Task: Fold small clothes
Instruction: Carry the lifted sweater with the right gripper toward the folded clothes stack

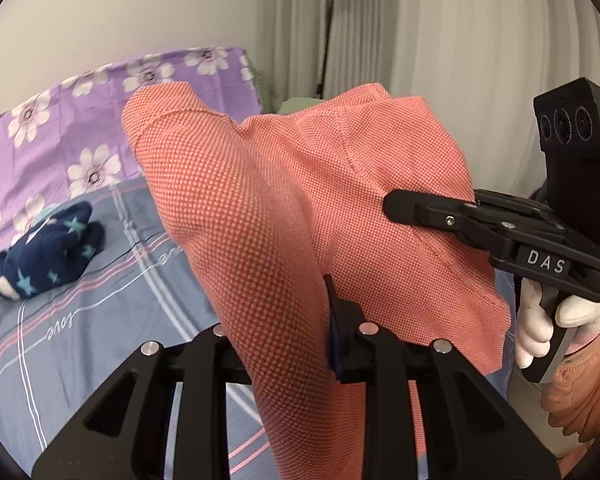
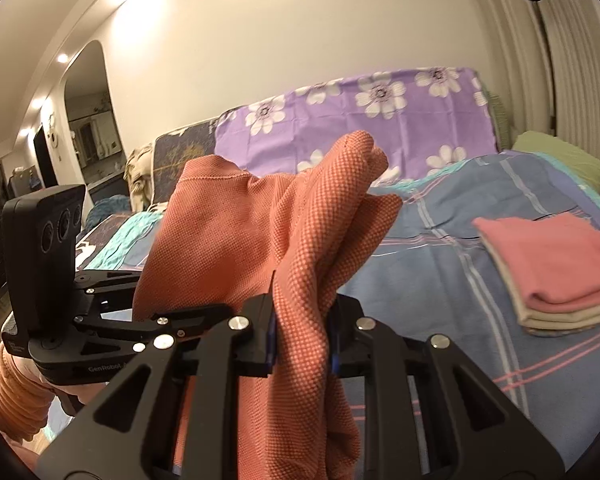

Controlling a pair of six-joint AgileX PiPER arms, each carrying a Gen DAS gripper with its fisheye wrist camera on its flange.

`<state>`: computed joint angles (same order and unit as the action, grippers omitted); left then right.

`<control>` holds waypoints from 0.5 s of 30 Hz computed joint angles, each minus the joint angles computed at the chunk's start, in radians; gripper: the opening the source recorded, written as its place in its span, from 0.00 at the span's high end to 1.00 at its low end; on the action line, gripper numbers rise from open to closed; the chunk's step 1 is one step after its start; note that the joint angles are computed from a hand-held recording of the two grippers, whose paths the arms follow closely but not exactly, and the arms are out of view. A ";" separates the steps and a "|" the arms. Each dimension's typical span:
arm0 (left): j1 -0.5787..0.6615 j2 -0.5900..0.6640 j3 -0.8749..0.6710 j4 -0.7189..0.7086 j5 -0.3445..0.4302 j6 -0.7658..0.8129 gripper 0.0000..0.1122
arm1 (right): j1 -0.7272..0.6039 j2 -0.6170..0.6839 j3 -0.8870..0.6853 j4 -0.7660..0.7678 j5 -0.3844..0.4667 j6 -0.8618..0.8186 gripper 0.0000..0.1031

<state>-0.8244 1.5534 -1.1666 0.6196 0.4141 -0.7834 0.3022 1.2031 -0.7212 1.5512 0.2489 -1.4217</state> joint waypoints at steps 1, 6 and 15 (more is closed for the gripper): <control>-0.009 0.017 -0.027 -0.009 0.009 0.015 0.77 | -0.018 -0.016 0.008 -0.019 0.008 0.015 0.82; -0.047 0.120 -0.192 -0.092 0.057 0.141 0.77 | -0.150 -0.092 0.031 -0.120 0.072 0.082 0.82; -0.086 0.360 -0.628 -0.256 0.194 0.403 0.77 | -0.467 -0.126 -0.027 -0.194 0.261 0.079 0.82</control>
